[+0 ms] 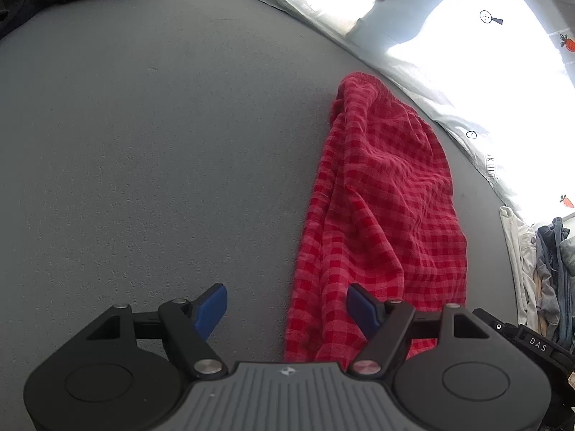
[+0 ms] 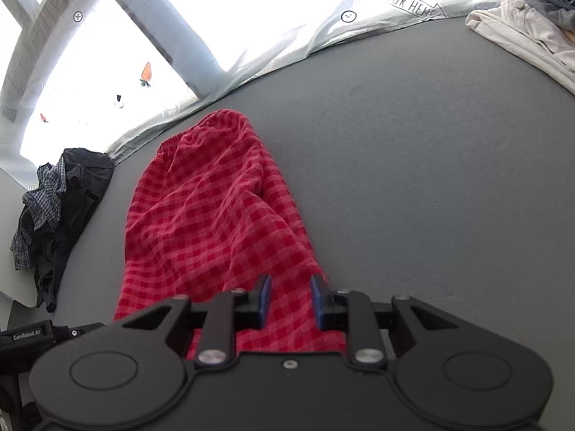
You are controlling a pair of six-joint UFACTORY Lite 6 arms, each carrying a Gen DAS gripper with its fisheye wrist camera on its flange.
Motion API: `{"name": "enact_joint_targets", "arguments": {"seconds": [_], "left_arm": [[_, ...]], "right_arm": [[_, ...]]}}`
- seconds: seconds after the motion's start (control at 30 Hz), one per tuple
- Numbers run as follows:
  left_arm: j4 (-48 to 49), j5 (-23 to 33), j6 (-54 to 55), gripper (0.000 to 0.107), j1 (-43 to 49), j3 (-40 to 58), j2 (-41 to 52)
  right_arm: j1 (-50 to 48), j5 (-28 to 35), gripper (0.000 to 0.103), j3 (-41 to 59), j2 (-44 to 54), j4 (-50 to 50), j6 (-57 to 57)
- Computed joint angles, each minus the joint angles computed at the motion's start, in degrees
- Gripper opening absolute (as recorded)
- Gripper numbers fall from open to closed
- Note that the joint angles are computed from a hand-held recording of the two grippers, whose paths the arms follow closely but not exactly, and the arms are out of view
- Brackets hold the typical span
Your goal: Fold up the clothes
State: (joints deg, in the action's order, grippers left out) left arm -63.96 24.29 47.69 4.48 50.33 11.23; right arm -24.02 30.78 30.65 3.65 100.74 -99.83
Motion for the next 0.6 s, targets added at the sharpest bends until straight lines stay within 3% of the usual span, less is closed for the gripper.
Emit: {"name": "enact_joint_targets", "arguments": {"seconds": [0.13, 0.2, 0.23, 0.27, 0.4, 0.6], "left_arm": [[0.0, 0.2, 0.5, 0.074, -0.1, 1.0, 0.9], [0.1, 0.4, 0.1, 0.074, -0.1, 1.9, 1.7], [-0.1, 0.6, 0.1, 0.074, -0.2, 2.4, 2.2], [-0.1, 0.7, 0.0, 0.074, -0.3, 2.7, 2.5], [0.3, 0.8, -0.1, 0.074, -0.9, 3.2, 2.8], [-1.6, 1.8, 1.6, 0.073, 0.3, 1.6, 1.8]], "right_arm": [[3.2, -5.0, 0.039, -0.5, 0.7, 2.9, -1.8], [2.7, -4.7, 0.039, -0.3, 1.5, 4.0, -3.6], [2.8, -4.8, 0.027, -0.1, 1.4, 3.0, -3.2], [1.8, -3.2, 0.0, -0.5, 0.9, 1.7, -4.2], [-2.0, 0.3, 0.0, -4.5, -5.8, -2.9, -1.9], [-5.9, -3.3, 0.005, -6.3, -6.4, -5.7, 2.6]]}}
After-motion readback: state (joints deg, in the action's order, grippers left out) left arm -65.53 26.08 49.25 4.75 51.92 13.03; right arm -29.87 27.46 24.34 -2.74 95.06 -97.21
